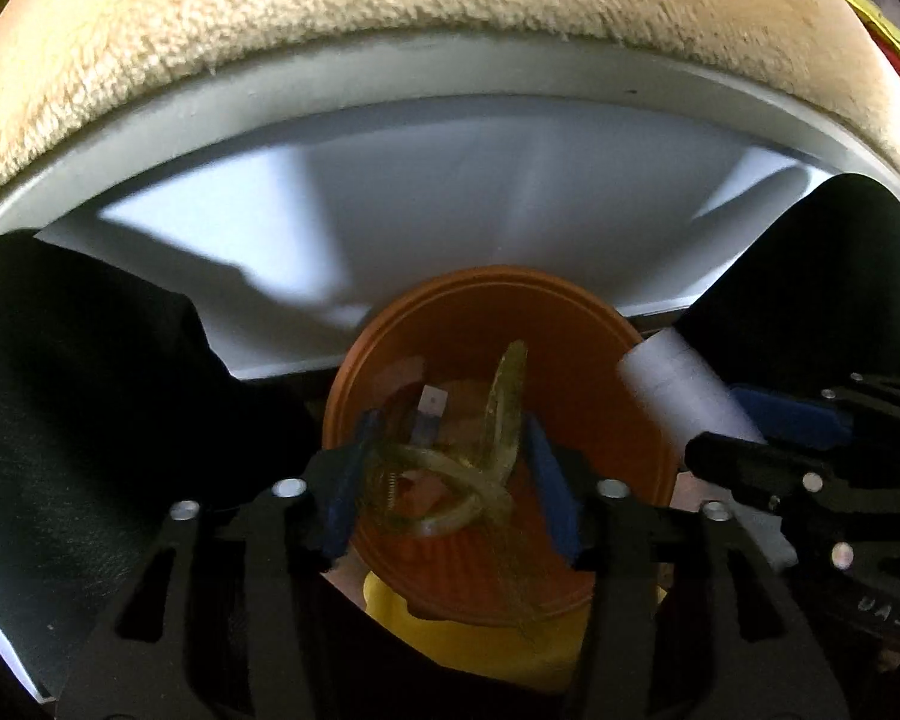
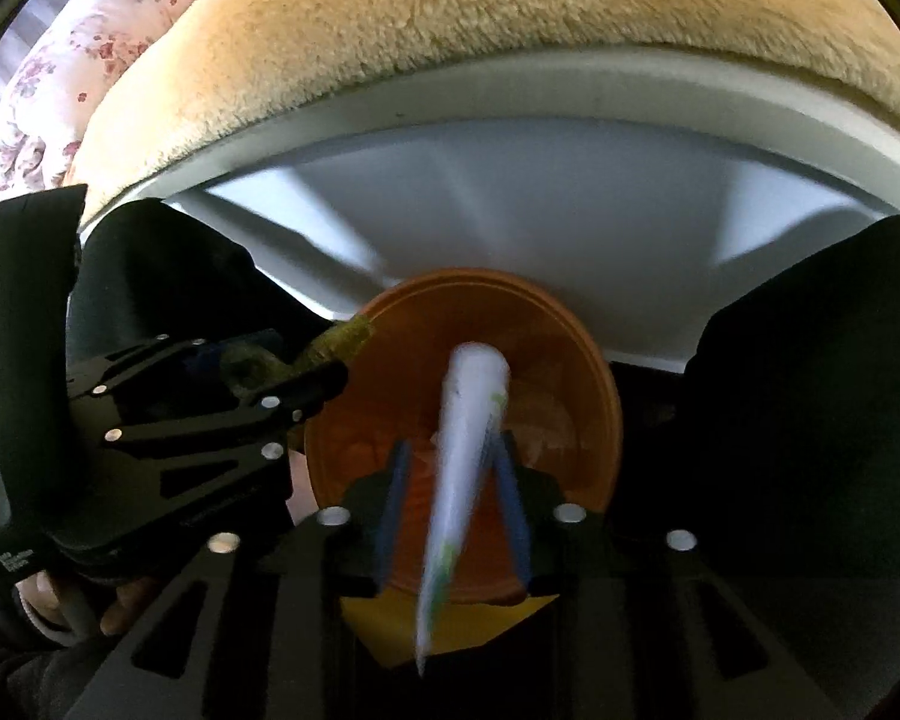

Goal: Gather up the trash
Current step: 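Carry both items down to the orange bin and open both tools, then grasp the pale green jar with white cap using the right tool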

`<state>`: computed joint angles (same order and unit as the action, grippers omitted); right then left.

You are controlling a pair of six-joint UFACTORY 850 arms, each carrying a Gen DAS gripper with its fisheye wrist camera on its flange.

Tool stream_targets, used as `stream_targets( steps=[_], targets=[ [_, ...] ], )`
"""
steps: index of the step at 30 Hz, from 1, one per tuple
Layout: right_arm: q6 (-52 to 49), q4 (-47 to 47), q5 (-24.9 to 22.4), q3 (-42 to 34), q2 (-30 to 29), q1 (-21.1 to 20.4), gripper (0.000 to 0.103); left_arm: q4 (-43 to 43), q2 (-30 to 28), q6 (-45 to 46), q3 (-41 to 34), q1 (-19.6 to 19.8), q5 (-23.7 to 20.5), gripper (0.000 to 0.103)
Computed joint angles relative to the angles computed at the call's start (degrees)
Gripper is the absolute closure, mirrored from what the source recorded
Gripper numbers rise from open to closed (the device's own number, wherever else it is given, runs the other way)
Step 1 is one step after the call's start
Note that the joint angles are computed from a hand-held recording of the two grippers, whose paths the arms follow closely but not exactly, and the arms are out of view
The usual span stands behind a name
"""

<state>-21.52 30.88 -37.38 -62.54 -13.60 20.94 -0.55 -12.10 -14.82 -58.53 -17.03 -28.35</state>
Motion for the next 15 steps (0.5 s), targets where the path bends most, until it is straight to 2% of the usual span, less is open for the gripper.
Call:
stream_targets(
  steps=[6, 9, 15],
  targets=[
    [-0.15, 1.06, 1.58, 1.44, 1.93, -0.64, 0.063, 2.02, 1.44, -2.18, 0.89, -0.78, 1.11, 0.042],
    [0.21, 1.25, 2.65, 2.03, 3.04, -0.64, 0.056, 2.55, 2.51, -3.05, 1.64, -0.84, 1.76, 0.04],
    [0.14, 0.13, 7.63, 4.84, 8.5, -0.21, 0.051, 6.13, 5.16, -6.62, 3.28, -1.41, 3.86, 0.038]
  ],
)
